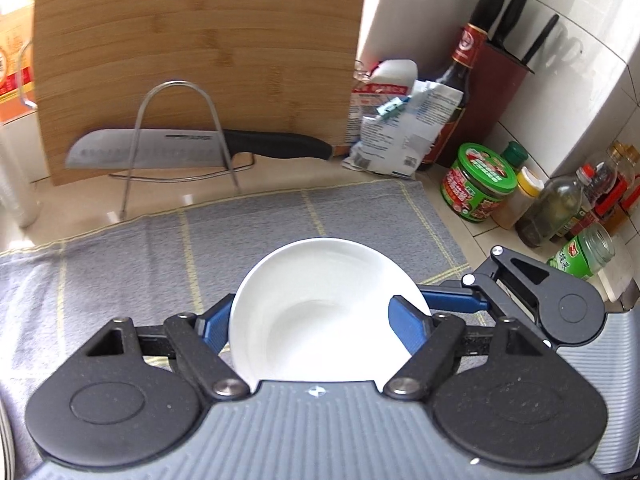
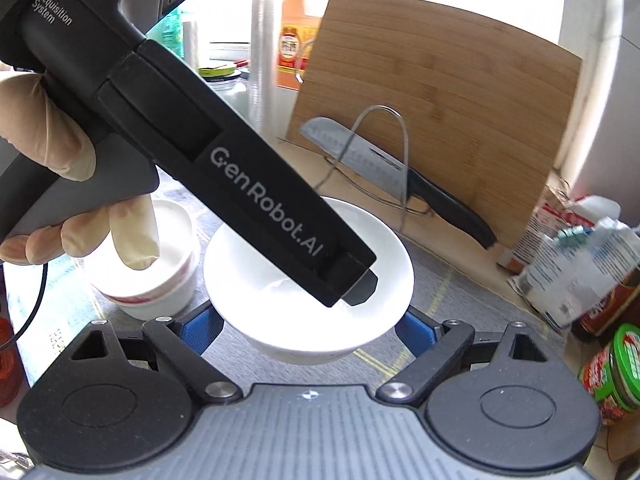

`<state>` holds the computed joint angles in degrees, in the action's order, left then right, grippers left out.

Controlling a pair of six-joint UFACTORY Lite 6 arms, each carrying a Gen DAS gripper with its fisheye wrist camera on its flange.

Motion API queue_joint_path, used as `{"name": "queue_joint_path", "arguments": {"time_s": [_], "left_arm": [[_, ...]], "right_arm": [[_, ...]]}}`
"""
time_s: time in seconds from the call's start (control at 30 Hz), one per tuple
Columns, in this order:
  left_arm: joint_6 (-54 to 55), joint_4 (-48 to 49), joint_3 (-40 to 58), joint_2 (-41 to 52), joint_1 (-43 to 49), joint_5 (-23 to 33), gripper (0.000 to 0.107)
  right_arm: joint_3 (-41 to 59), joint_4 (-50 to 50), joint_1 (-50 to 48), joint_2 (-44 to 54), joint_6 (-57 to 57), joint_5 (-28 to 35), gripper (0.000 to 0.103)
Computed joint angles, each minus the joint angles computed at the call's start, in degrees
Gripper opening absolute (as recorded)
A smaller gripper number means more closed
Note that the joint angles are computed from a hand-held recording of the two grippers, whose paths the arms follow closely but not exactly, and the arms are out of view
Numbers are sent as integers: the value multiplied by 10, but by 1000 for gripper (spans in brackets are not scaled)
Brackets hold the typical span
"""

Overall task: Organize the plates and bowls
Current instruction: 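Lift the white bowl with the left tool and carry it toward the nested bowls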

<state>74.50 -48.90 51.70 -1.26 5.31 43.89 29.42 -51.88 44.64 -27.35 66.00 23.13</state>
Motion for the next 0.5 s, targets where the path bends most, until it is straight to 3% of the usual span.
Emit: {"name": "queue_joint_path", "arguments": {"time_s": [0.5], "left_arm": [[69,9,48,18,175,71,79]], "right_arm": [[168,-84,62,197,72,-26,94]]}}
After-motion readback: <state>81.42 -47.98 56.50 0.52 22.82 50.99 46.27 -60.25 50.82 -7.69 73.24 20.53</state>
